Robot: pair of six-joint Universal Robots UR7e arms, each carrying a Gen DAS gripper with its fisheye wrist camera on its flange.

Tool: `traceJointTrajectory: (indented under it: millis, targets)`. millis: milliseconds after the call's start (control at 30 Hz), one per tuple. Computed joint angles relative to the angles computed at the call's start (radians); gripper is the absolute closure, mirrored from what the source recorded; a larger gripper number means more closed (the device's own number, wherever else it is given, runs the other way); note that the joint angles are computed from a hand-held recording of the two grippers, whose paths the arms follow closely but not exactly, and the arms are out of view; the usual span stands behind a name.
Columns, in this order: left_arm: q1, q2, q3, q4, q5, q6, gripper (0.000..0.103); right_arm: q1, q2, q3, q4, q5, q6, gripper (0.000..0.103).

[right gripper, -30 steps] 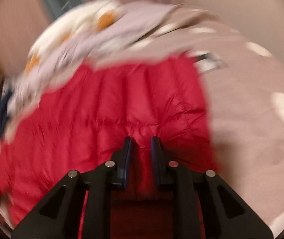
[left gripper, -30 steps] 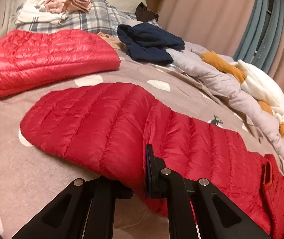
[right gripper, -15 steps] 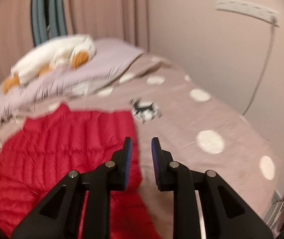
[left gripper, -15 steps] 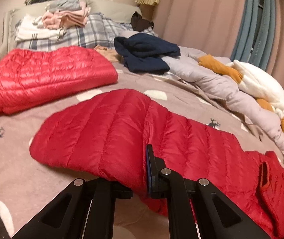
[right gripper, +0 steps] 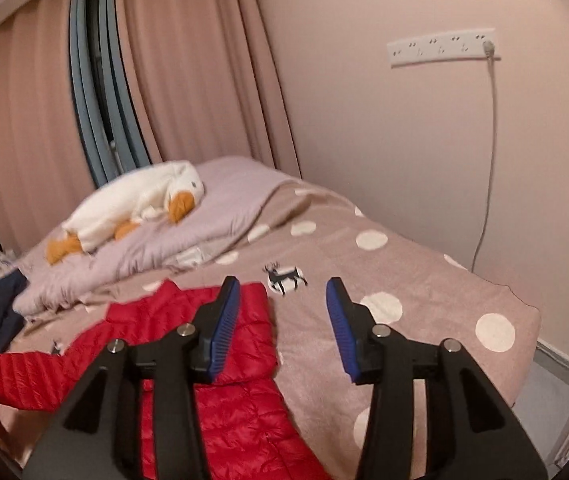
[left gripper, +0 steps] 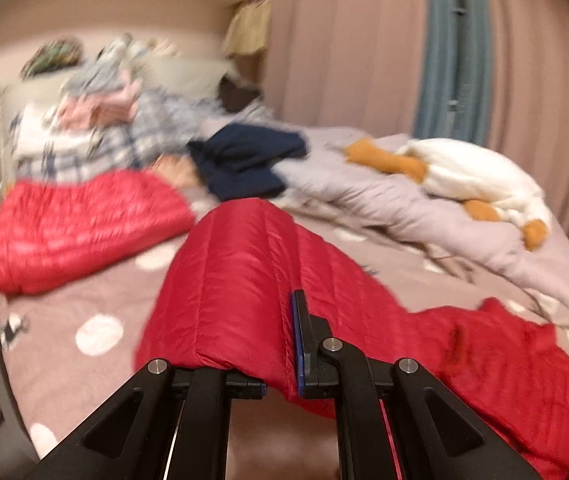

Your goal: Fold large clothes

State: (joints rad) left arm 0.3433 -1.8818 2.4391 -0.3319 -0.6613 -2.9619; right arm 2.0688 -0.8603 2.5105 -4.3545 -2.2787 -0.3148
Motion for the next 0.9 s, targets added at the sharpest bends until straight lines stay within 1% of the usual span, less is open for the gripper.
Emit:
traceJointTrajectory:
  millis: [33, 67, 100, 167, 200, 233, 300, 367, 400, 467, 533, 567, 600, 633, 667, 700, 733, 767, 800, 833, 900]
  targets:
    - [-0.016, 0.026, -0.005, -0.013, -0.001, 0.015, 0.095, 0.003, -0.003, 0.011, -0.012, 0.015, -0.004, 0.053]
    - [-0.029, 0.052, -0.012, -0.034, 0.006, 0.037, 0.095, -0.008, -0.007, 0.025, -0.022, 0.055, -0.012, 0.051]
    - [-0.044, 0.073, -0.017, -0.063, 0.021, 0.066, 0.095, -0.024, -0.015, 0.043, -0.026, 0.102, -0.003, 0.051]
    - [-0.058, 0.118, -0.032, -0.130, 0.073, 0.133, 0.095, -0.047, -0.030, 0.058, -0.003, 0.147, 0.029, 0.049]
    - [-0.053, 0.166, -0.045, -0.172, 0.111, 0.170, 0.095, -0.055, -0.031, 0.061, 0.001, 0.157, 0.029, 0.049]
    - [-0.048, 0.201, -0.054, -0.193, 0.134, 0.194, 0.095, -0.062, -0.029, 0.060, 0.000, 0.164, 0.025, 0.049]
    - [-0.009, 0.311, -0.094, -0.259, 0.199, 0.273, 0.095, -0.072, -0.026, 0.055, -0.006, 0.157, 0.025, 0.049]
    - [0.011, 0.353, -0.106, -0.344, 0.245, 0.369, 0.095, -0.079, -0.026, 0.057, -0.016, 0.154, 0.029, 0.049]
    - [0.023, 0.366, -0.103, -0.435, 0.284, 0.454, 0.095, -0.087, -0.032, 0.062, -0.014, 0.163, 0.032, 0.049]
    - [0.048, 0.386, -0.096, -0.587, 0.310, 0.588, 0.095, -0.101, -0.040, 0.070, -0.017, 0.185, 0.029, 0.049]
    - [0.068, 0.409, -0.093, -0.681, 0.314, 0.673, 0.095, -0.102, -0.042, 0.070, -0.008, 0.175, 0.029, 0.049]
    - [0.073, 0.426, -0.095, -0.704, 0.314, 0.692, 0.095, -0.104, -0.044, 0.068, 0.000, 0.167, 0.028, 0.049]
    - [0.074, 0.445, -0.099, -0.707, 0.308, 0.686, 0.095, -0.105, -0.046, 0.068, 0.001, 0.163, 0.028, 0.049]
    - [0.073, 0.470, -0.110, -0.682, 0.292, 0.658, 0.090, -0.108, -0.048, 0.069, -0.001, 0.164, 0.029, 0.049]
    - [0.070, 0.491, -0.125, -0.666, 0.275, 0.645, 0.074, -0.110, -0.052, 0.075, -0.006, 0.167, 0.029, 0.049]
    - [0.064, 0.489, -0.120, -0.681, 0.261, 0.658, 0.064, -0.111, -0.053, 0.075, -0.008, 0.166, 0.029, 0.048]
    - [0.054, 0.478, -0.108, -0.714, 0.263, 0.682, 0.042, -0.110, -0.053, 0.076, -0.011, 0.160, 0.030, 0.048]
    - [0.039, 0.450, -0.084, -0.768, 0.268, 0.725, 0.029, -0.110, -0.054, 0.077, -0.013, 0.158, 0.030, 0.047]
    - [0.025, 0.434, -0.070, -0.798, 0.267, 0.750, 0.027, -0.110, -0.054, 0.078, -0.012, 0.158, 0.030, 0.046]
    - [0.011, 0.430, -0.069, -0.800, 0.262, 0.752, 0.027, -0.110, -0.054, 0.078, -0.010, 0.159, 0.032, 0.045]
    - [-0.021, 0.418, -0.063, -0.773, 0.248, 0.723, 0.026, -0.108, -0.053, 0.077, 0.003, 0.159, 0.038, 0.043]
